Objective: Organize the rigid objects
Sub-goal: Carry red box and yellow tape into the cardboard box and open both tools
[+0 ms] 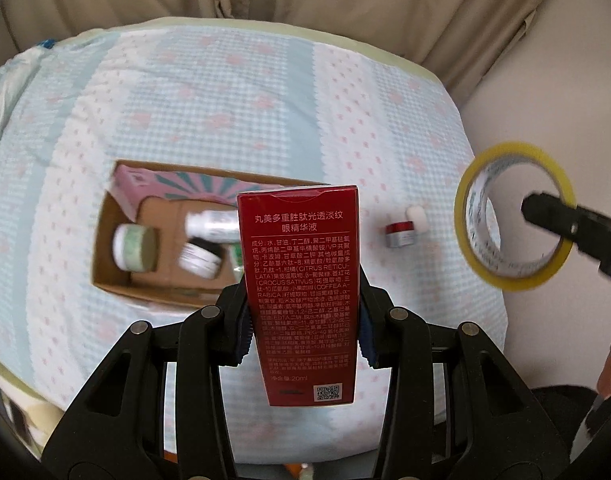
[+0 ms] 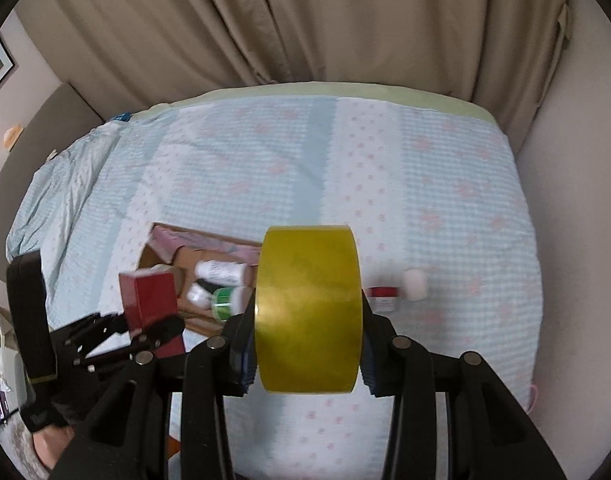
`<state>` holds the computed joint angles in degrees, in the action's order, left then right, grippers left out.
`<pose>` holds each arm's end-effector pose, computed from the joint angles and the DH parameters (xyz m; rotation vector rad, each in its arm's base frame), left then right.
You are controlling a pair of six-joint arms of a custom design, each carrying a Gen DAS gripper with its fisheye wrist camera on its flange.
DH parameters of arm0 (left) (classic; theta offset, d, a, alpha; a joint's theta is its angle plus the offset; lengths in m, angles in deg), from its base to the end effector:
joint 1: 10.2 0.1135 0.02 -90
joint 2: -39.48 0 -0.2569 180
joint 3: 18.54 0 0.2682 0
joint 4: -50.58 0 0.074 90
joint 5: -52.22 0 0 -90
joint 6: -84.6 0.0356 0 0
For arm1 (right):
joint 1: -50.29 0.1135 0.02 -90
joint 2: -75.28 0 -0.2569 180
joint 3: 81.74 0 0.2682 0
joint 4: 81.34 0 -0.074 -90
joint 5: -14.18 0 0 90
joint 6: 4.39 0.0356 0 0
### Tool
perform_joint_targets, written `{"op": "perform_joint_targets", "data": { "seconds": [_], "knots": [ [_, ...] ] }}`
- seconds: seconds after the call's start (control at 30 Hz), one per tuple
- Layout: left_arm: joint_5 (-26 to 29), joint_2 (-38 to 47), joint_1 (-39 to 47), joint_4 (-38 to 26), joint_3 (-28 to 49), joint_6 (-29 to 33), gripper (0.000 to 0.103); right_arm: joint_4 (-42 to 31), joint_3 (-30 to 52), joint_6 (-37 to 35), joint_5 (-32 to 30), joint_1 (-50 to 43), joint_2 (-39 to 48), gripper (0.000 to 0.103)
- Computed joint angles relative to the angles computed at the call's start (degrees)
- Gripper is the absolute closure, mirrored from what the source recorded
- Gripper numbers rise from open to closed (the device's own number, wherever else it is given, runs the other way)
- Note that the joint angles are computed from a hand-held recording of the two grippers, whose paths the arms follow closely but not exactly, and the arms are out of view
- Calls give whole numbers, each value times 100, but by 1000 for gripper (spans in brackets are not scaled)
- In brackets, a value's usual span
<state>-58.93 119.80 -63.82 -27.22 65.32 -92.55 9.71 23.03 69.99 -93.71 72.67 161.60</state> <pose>0.1726 -0.2126 0.2801 -0.8450 2.5635 -0.1822 0.2676 0.1220 0.3531 -0.9778 2.6084 0.4658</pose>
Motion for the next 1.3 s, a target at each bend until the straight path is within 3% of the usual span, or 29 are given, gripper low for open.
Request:
{"op": "perform_joint_targets", "data": {
  "seconds": [0.23, 0.33, 0.53, 0.67, 0.8, 1.07, 1.3],
  "knots": [
    [473, -1669, 848, -4, -1369, 1259, 65, 489, -639, 1747, 510, 1356, -279, 65],
    [958, -2336, 1637, 119, -2009, 2198, 65, 773, -866, 2471, 762, 1844, -176, 65],
    [1800, -2734, 3272, 466, -2784, 3938, 65, 1215, -1158, 3462, 1090, 2462, 221, 65],
    [2182, -2463, 4234, 940, -3115, 4971, 65, 1347, -1210, 3604, 1205, 2525, 581, 65],
    [2388, -1886, 4692, 1494, -3275, 5573, 65, 1487, -1213, 3504, 1324, 2488, 950, 65],
    [2413, -575, 4716, 2357, -3340, 6277, 65, 2064, -1261, 3380, 1339, 2345, 1776, 65],
    [2304, 235, 4507, 2702, -3213, 6746, 65, 2235, -1055, 3151, 1500, 2373, 2429, 65]
  ]
}}
